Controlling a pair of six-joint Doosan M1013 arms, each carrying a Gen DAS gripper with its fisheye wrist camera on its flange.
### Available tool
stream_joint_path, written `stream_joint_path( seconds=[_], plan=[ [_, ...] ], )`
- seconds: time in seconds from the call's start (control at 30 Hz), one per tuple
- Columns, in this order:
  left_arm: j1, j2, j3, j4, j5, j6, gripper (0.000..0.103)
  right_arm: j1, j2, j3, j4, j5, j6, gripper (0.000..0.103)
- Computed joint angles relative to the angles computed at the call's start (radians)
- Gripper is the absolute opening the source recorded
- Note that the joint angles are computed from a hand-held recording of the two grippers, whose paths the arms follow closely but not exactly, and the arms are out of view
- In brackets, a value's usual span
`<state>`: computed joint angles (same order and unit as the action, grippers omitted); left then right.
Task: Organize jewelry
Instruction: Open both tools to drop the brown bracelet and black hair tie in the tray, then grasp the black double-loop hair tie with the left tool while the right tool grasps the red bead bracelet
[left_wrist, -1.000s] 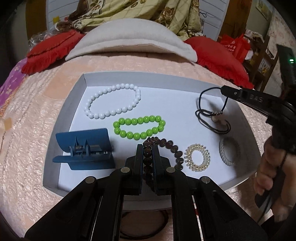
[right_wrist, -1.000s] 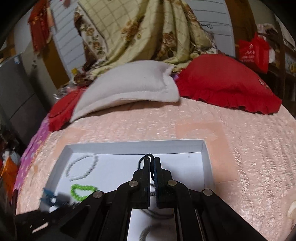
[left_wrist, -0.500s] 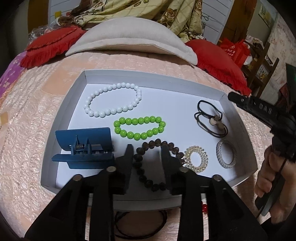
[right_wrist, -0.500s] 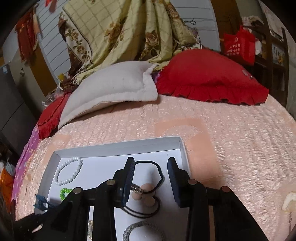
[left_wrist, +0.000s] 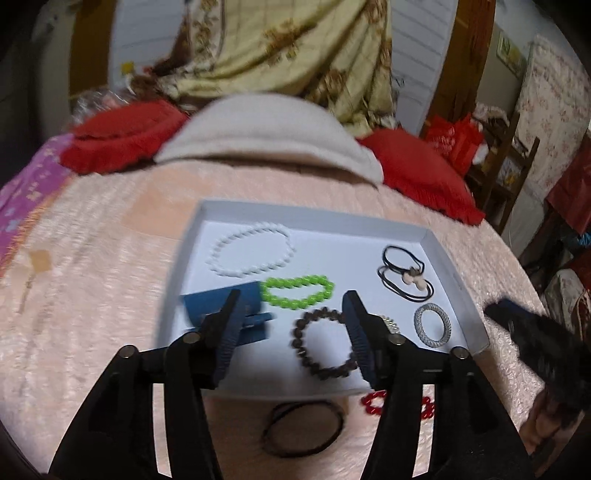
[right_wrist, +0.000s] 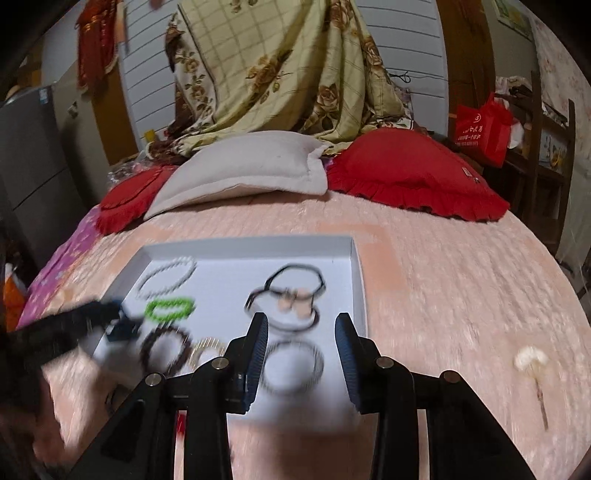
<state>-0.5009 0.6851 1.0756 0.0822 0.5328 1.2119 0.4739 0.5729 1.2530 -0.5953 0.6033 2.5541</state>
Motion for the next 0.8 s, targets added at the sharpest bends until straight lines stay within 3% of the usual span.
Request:
stream_joint_path(
  seconds=[0.13, 0.3, 0.5, 0.8],
  plan=[
    [0.009, -0.060, 0.110, 0.058, -0.066, -0.055, 0.056, 0.024, -0.041, 0.080, 0.038, -0.022, -0.032, 0.036],
    [0.014, -0.106, 0.212, -0.011, -0.047, 0.004, 0.056, 0.045, -0.046, 0.108, 0.122, -0.030, -0.152, 0.036],
    [-0.009, -0.076, 0.201, 0.045, 0.004, 0.007, 0.056, 0.056, -0.007, 0.066, 0.271, -0.062, -0.427, 0.036],
    [-0.013, -0.027, 0.136, -0.005, 0.069, 0.063, 0.056, 0.053, 0.060, -0.017, 0.320, -0.050, -0.548, 0.036]
  ],
)
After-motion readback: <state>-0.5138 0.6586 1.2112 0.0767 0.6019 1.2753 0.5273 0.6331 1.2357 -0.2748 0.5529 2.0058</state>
